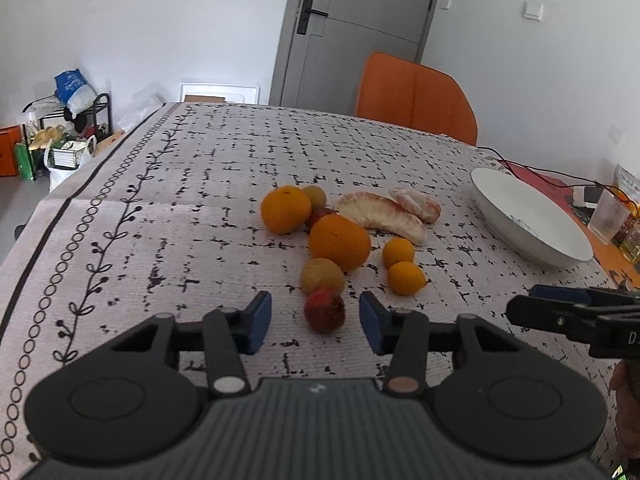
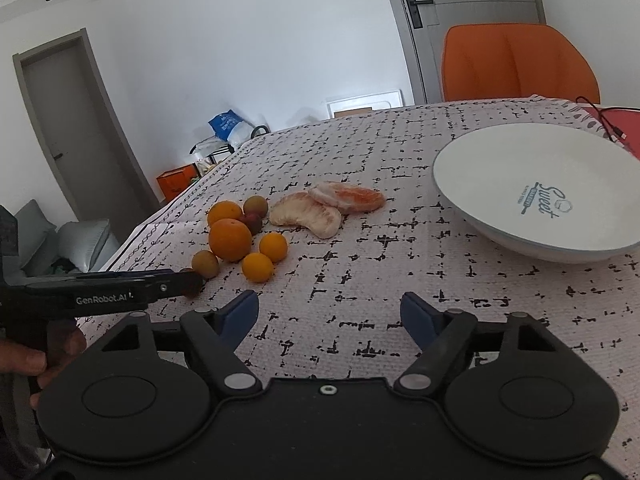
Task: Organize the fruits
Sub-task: 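Grasp the red plum with the left tool while the right tool grasps a small orange apricot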
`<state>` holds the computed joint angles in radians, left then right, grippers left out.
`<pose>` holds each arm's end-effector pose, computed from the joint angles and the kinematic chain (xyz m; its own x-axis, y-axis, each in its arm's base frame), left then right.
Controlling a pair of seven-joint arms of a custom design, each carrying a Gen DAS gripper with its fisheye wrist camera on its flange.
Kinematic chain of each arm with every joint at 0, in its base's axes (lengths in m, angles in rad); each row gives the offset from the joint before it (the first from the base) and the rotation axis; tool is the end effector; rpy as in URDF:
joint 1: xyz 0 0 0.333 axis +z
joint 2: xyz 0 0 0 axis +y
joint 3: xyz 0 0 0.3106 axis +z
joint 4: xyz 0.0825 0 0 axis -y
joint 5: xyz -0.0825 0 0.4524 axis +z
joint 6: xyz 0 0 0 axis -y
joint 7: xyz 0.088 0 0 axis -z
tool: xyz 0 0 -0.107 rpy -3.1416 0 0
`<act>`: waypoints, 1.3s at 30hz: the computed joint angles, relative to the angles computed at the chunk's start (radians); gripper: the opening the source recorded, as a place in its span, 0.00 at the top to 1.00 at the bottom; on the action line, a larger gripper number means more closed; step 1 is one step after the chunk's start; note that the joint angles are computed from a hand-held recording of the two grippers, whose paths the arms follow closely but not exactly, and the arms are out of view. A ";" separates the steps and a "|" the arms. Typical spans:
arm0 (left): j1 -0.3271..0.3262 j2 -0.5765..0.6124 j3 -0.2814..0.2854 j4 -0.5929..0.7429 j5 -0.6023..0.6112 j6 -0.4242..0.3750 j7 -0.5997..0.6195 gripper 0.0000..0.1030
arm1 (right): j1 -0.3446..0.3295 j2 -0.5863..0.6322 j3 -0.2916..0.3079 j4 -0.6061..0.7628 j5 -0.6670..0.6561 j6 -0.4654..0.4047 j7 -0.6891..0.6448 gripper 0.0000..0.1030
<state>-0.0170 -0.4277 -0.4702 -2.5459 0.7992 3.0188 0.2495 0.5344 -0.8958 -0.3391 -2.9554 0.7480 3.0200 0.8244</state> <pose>0.4249 -0.2872 0.4350 -0.0605 -0.9825 0.1764 -0.6118 -0.1031 -0.7842 0.3836 0.0469 0.4177 0.3622 -0.8816 -0.3026 -0.6077 0.0228 -0.7939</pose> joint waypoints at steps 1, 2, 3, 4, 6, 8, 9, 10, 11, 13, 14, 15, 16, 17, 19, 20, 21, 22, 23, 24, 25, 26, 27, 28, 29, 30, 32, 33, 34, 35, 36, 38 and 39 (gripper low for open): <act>-0.005 0.007 0.002 0.005 -0.003 -0.010 0.007 0.61 | 0.008 0.005 -0.008 0.004 0.001 0.003 -0.005 0.26; -0.005 0.010 -0.002 0.010 -0.002 -0.021 0.004 0.67 | 0.017 0.012 -0.016 0.009 0.003 0.005 -0.010 0.27; -0.004 0.009 -0.004 0.011 0.004 -0.027 -0.001 0.76 | 0.024 0.018 -0.023 0.014 0.005 0.002 -0.014 0.30; -0.019 0.012 0.013 0.010 -0.007 -0.031 0.010 0.80 | 0.030 0.024 -0.029 0.019 0.007 -0.002 -0.018 0.34; -0.036 0.010 0.040 -0.001 -0.027 -0.012 0.015 0.80 | 0.052 0.042 -0.044 0.033 0.018 -0.005 -0.034 0.38; -0.035 -0.001 0.039 -0.008 -0.034 -0.017 0.016 0.80 | 0.071 0.058 -0.053 0.047 0.032 -0.006 -0.051 0.40; -0.032 -0.008 0.035 -0.012 -0.033 -0.022 0.016 0.80 | 0.081 0.065 -0.058 0.053 0.040 -0.005 -0.060 0.41; -0.033 -0.015 0.037 -0.017 -0.036 -0.023 0.016 0.80 | 0.091 0.073 -0.063 0.061 0.050 -0.006 -0.068 0.41; -0.036 -0.021 0.041 -0.023 -0.043 -0.023 0.019 0.80 | 0.095 0.077 -0.065 0.066 0.059 -0.009 -0.075 0.42; -0.038 -0.033 0.045 -0.032 -0.054 -0.027 0.023 0.80 | 0.115 0.092 -0.071 0.079 0.081 -0.005 -0.095 0.45; -0.036 -0.039 0.044 -0.036 -0.057 -0.027 0.024 0.80 | 0.125 0.099 -0.074 0.086 0.092 -0.004 -0.105 0.46; -0.034 -0.044 0.044 -0.040 -0.060 -0.026 0.025 0.79 | 0.132 0.107 -0.075 0.092 0.102 -0.004 -0.114 0.48; -0.032 -0.050 0.044 -0.044 -0.064 -0.026 0.026 0.80 | 0.141 0.114 -0.077 0.098 0.113 -0.004 -0.126 0.48; -0.030 -0.056 0.043 -0.048 -0.068 -0.026 0.026 0.79 | 0.149 0.121 -0.077 0.105 0.124 -0.002 -0.137 0.48; -0.025 -0.069 0.041 -0.057 -0.075 -0.025 0.025 0.79 | 0.162 0.142 -0.070 0.118 0.145 0.008 -0.153 0.48; -0.023 -0.073 0.042 -0.061 -0.079 -0.025 0.026 0.79 | 0.168 0.153 -0.066 0.125 0.154 0.013 -0.159 0.49; -0.024 -0.079 0.045 -0.066 -0.086 -0.024 0.028 0.79 | 0.179 0.163 -0.069 0.134 0.165 0.015 -0.170 0.50; -0.021 -0.085 0.044 -0.071 -0.090 -0.022 0.027 0.79 | 0.186 0.170 -0.069 0.141 0.174 0.013 -0.179 0.51; -0.017 -0.091 0.041 -0.075 -0.092 -0.023 0.027 0.79 | 0.194 0.178 -0.070 0.149 0.186 0.013 -0.190 0.52; -0.014 -0.097 0.039 -0.078 -0.095 -0.024 0.029 0.79 | 0.197 0.187 -0.066 0.156 0.196 0.012 -0.198 0.54; -0.014 -0.103 0.039 -0.083 -0.099 -0.026 0.030 0.79 | 0.201 0.197 -0.063 0.163 0.208 0.011 -0.205 0.54; -0.015 -0.108 0.040 -0.087 -0.104 -0.025 0.032 0.79 | 0.202 0.204 -0.059 0.169 0.219 0.010 -0.215 0.54; -0.015 -0.112 0.040 -0.089 -0.109 -0.026 0.034 0.79 | 0.202 0.214 -0.053 0.175 0.230 0.010 -0.223 0.54; -0.013 -0.117 0.038 -0.093 -0.112 -0.026 0.034 0.79 | 0.201 0.220 -0.048 0.181 0.242 0.007 -0.230 0.55; -0.013 -0.122 0.038 -0.096 -0.115 -0.025 0.036 0.79 | 0.202 0.225 -0.047 0.187 0.255 0.002 -0.242 0.55; -0.015 -0.125 0.039 -0.099 -0.120 -0.025 0.039 0.79 | 0.199 0.233 -0.042 0.193 0.269 -0.001 -0.252 0.56; -0.015 -0.131 0.038 -0.102 -0.127 -0.027 0.044 0.79 | 0.196 0.246 -0.031 0.202 0.299 0.001 -0.275 0.58; -0.016 -0.134 0.038 -0.104 -0.131 -0.028 0.047 0.79 | 0.195 0.250 -0.029 0.206 0.316 -0.001 -0.289 0.58; -0.016 -0.137 0.038 -0.106 -0.135 -0.027 0.048 0.79 | 0.191 0.253 -0.024 0.209 0.330 -0.004 -0.300 0.58; -0.015 -0.139 0.036 -0.106 -0.138 -0.025 0.047 0.79 | 0.187 0.258 -0.018 0.212 0.344 -0.005 -0.314 0.59; -0.012 -0.141 0.033 -0.106 -0.140 -0.025 0.047 0.79 | 0.180 0.261 -0.009 0.214 0.357 -0.006 -0.324 0.61; -0.003 -0.145 0.023 -0.104 -0.138 -0.025 0.044 0.79 | 0.157 0.266 0.012 0.217 0.378 -0.017 -0.334 0.72; -0.002 -0.145 0.022 -0.102 -0.139 -0.024 0.046 0.79 | 0.141 0.267 0.017 0.220 0.383 -0.046 -0.335 0.78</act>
<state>-0.0194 -0.5725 -0.4483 -2.6483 0.6606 2.9947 0.2955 0.6754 -0.6289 -0.3225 -2.7350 1.1309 2.9737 0.4890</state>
